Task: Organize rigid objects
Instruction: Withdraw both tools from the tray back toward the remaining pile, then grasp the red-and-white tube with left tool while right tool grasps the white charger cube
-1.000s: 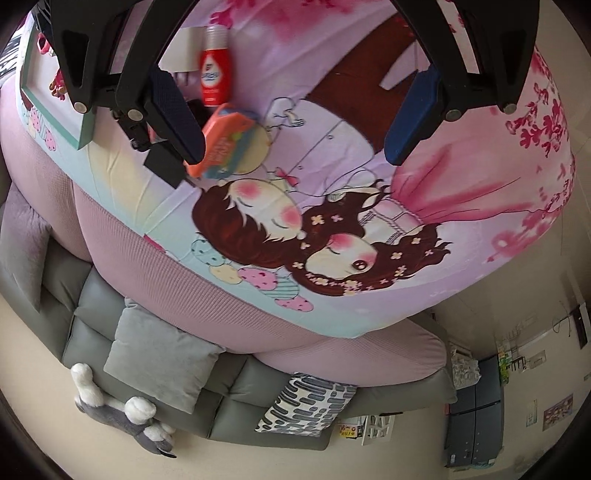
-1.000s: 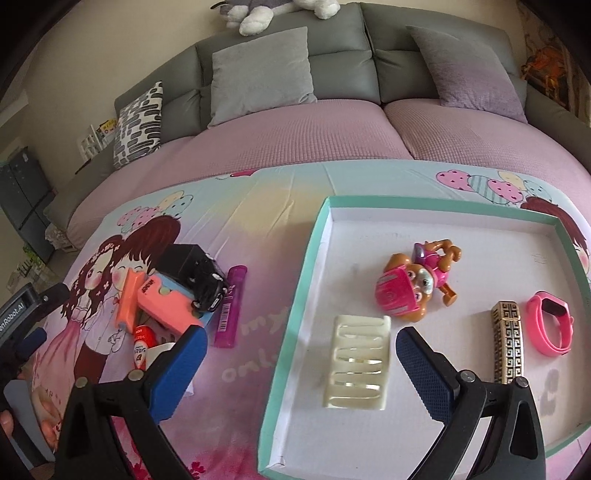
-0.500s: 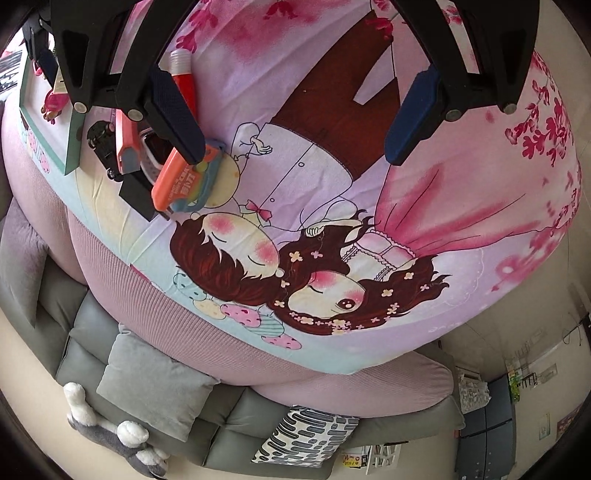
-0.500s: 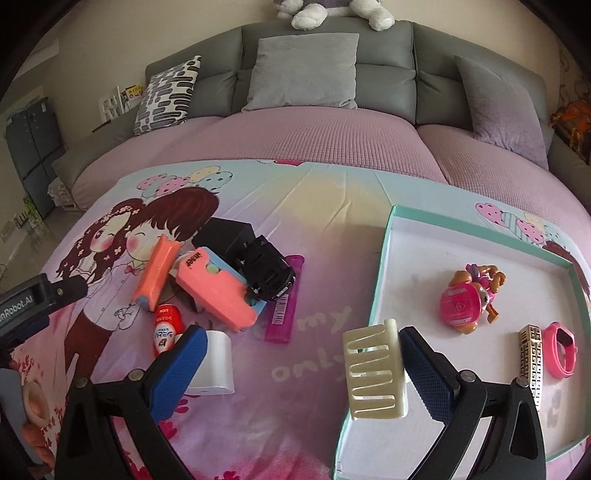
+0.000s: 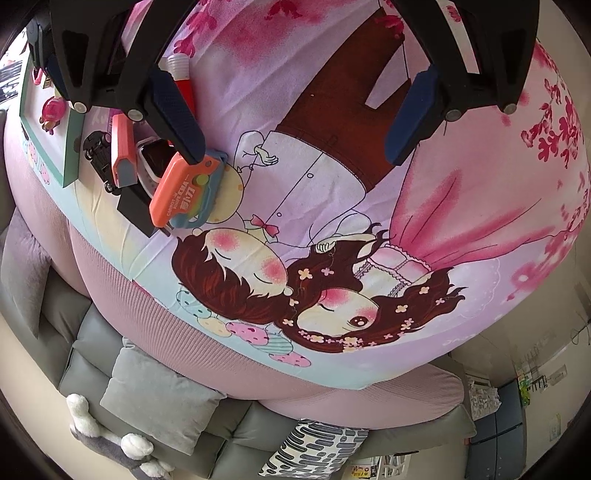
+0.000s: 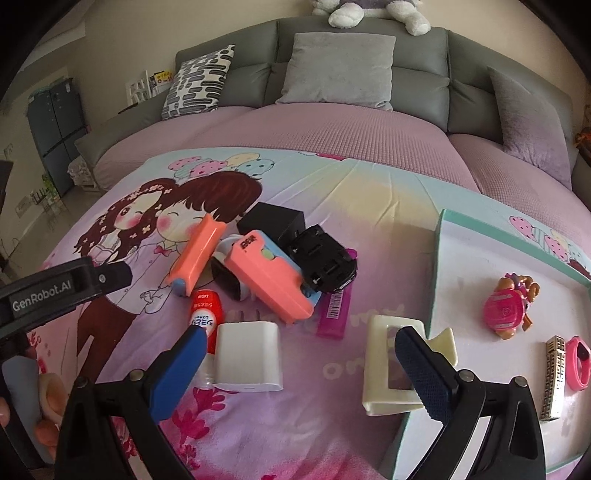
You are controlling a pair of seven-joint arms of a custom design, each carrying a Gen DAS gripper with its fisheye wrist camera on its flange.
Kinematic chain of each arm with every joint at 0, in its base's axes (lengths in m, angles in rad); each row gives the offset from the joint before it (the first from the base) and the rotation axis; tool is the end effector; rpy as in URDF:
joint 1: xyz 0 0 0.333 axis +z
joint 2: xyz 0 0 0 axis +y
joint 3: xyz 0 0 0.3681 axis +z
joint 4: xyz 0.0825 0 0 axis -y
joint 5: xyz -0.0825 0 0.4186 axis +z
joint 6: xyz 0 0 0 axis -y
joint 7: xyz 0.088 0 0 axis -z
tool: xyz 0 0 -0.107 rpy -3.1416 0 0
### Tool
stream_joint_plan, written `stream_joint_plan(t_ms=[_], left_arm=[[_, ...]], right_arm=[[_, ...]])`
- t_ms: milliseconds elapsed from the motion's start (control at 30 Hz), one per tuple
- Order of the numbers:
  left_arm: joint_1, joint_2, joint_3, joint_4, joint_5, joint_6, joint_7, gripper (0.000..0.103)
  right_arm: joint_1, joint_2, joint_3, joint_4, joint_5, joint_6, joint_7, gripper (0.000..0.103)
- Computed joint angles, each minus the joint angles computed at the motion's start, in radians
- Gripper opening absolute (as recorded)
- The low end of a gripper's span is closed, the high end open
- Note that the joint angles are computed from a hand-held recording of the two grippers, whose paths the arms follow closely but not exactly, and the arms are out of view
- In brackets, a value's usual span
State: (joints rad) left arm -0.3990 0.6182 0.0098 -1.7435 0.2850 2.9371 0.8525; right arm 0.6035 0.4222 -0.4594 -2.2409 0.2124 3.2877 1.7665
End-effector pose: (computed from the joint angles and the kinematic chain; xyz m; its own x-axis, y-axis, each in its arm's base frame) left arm 0.6993 -0.3077 0.3018 0.0094 -0.9825 0.1859 -0.8467 -0.1067 -0.5213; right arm 0.6213 0.0832 0.2943 -0.1553 -0.9866 -0.0496 -0.7571 0.1511 -0.6356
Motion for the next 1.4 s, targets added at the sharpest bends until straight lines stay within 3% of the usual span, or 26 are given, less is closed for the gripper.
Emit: stream_joint_plan(t_ms=[67,333,467,567,633,700,900,1233,1400], left_arm=[[0.012,0.009,-0.018,0.011,-0.007,-0.017,0.018,0.098],[0.029,0.023,-0.045,0.027,-0.033,-0.029,0.061,0.098],[0.028,0.029,-0.047,0.034,-0.041,-0.042,0.072,0.098],[0.025,0.03,-0.046,0.036,-0.04,-0.043,0.077,0.098],[0.025,0.031,-0.048,0.039,-0.04,-0.044,0.082,0.098],[0.023,0.032,-0.047,0.041,-0.04,-0.046,0.084,0.098],[0.02,0.038,-0.051,0.051,-0.04,-0.057,0.093,0.098],[0.0,0.038,-0.04,0.066,-0.019,-0.073,0.086,0.098],[-0.003,0.043,-0.043,0.079,-0.01,-0.086,0.088,0.098]], right_arm=[[-0.031,0.004,0.037,0.011,-0.014,-0.014,-0.006,0.102],[-0.04,0.024,0.045,0.031,-0.07,-0.056,0.03,0.098],[0.021,0.036,-0.03,0.029,-0.095,-0.064,0.075,0.097],[-0.011,0.018,-0.006,0.016,-0.109,-0.048,0.087,0.096],[0.033,0.022,-0.054,0.011,-0.105,-0.05,0.096,0.096],[-0.017,0.008,-0.007,0.007,-0.114,-0.044,0.095,0.096],[0.005,0.017,-0.028,0.013,-0.122,-0.055,0.103,0.096],[-0.058,0.001,0.034,0.009,-0.141,-0.054,0.11,0.096],[-0.123,-0.015,0.097,0.0,-0.139,-0.039,0.102,0.095]])
